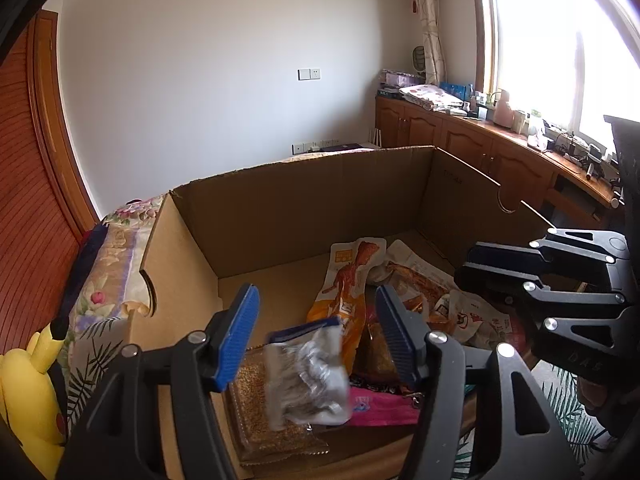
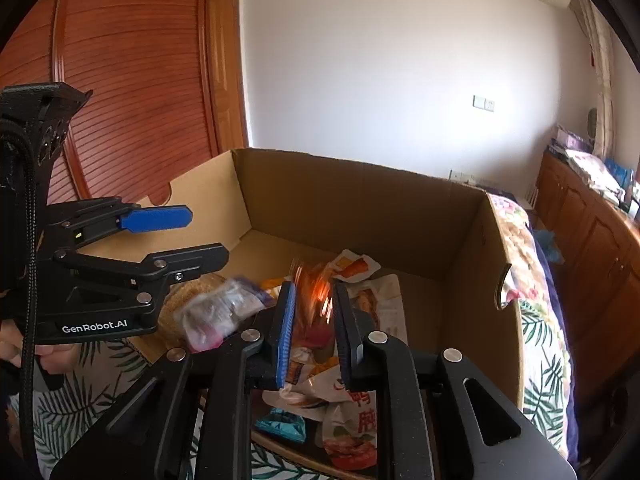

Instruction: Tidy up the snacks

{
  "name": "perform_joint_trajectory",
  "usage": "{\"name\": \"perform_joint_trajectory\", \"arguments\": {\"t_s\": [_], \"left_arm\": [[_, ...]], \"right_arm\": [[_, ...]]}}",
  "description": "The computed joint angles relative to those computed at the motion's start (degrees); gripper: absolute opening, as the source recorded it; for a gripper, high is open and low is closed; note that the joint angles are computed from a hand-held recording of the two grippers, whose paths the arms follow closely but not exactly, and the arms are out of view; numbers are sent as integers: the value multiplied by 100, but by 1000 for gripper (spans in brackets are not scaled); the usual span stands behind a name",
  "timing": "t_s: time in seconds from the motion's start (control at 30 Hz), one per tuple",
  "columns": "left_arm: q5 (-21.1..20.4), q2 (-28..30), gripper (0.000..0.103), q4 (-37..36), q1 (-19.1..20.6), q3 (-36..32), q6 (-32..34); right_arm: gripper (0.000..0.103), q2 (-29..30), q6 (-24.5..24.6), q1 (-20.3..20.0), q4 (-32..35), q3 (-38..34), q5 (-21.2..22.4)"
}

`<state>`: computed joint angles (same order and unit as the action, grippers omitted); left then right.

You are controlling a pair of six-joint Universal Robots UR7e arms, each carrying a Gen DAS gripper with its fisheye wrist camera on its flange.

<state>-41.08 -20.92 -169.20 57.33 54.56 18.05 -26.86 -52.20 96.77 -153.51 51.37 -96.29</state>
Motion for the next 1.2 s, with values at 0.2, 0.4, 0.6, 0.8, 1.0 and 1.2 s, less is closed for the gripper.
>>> {"name": "perform_joint_trajectory", "arguments": {"t_s": [0.2,0.4,0.6,0.8,1.0,1.2], "left_arm": [[48,-37,61,-228,-54,147,73],[158,-166,61,-418,-166,407,77],[304,-395,62,-733,-344,870,54],[523,-649,62,-1105,-577,1469,17],[781,-905,67,-1471,-814,2116,-67],[1085,-945,76,-2158,-1033,2502,161]], "right_arm": [[21,-62,64,-5,-108,120,13],[21,-252,71,11,-307,448,45],[23,-625,166,22,-641,1022,133],[28,-1033,209,39,-1015,1689,121],[36,-1468,274,45,-1438,2424,124],[60,-1782,433,35,-1953,2997,58]]}}
